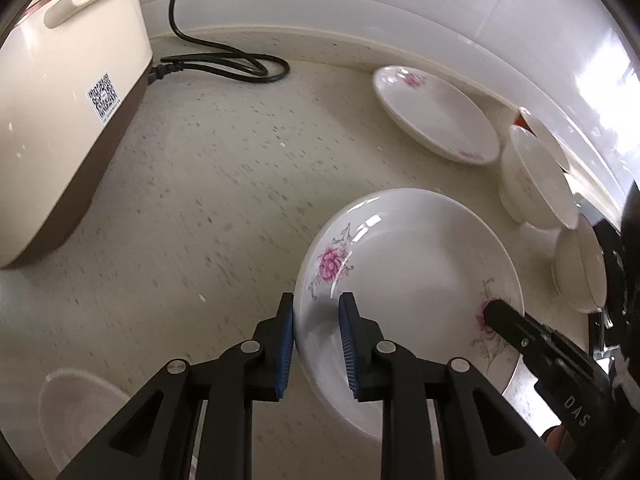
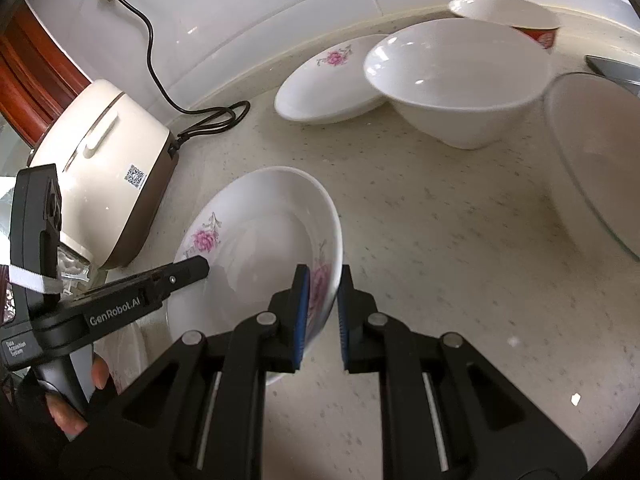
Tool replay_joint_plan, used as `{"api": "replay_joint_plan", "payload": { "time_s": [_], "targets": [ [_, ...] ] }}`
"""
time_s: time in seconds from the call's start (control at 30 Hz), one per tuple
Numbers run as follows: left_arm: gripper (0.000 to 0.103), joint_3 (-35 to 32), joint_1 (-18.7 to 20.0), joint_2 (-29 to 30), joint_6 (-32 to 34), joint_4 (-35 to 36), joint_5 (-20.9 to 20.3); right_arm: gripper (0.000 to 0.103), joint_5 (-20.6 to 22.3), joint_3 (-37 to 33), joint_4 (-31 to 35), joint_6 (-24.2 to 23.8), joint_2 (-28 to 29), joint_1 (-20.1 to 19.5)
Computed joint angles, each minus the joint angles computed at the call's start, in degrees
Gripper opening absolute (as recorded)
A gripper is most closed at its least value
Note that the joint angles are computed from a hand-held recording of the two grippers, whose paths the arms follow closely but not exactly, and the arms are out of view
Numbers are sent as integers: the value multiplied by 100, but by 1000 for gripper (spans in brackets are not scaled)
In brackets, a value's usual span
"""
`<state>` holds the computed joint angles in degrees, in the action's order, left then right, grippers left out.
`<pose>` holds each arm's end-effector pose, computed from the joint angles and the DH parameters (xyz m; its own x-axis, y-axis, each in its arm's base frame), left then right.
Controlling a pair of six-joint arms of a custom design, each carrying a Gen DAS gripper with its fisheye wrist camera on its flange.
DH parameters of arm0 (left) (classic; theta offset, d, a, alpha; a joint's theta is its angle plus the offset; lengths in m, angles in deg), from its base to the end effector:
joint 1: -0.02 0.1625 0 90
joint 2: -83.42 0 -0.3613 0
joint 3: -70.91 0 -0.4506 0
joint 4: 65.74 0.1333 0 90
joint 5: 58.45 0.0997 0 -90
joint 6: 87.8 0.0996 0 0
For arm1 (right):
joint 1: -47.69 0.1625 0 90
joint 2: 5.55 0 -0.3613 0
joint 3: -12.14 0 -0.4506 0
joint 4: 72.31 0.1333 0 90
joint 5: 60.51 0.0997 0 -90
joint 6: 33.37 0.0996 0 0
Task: Organize plates and bowls
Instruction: 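Carry the second plate with the right tool onto the first plate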
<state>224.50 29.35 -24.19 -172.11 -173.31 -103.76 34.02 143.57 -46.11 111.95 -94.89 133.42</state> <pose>-0.1252 -0.3036 0.0731 -0.7686 -0.3510 -0.5348 0.0198 0.8225 -0.5684 0.1040 -0.2912 0.0926 -0.8551 -0.4422 0.2708 -0.5075 0.8207 -0.2624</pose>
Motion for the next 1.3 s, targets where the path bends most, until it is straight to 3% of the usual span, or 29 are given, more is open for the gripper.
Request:
{"api": "replay_joint_plan", "payload": {
  "time_s": [0.33,0.77,0.97,1.3],
  "targets": [
    [23,83,-632,44,-394,142,-316,16,-229,346,276,-287,-794,-435],
    [23,19,-1196,49,-924,544,-371,16,-452,572,602,-451,-1533,-633],
    [23,33,-1601,-186,-1440,1173,-425,16,-526,709,752,-517,-1868,-637],
    [23,228,-2297,-1168,-2466,2567,-664,16,-625,929,911,-509,-2174,-324]
  ]
}}
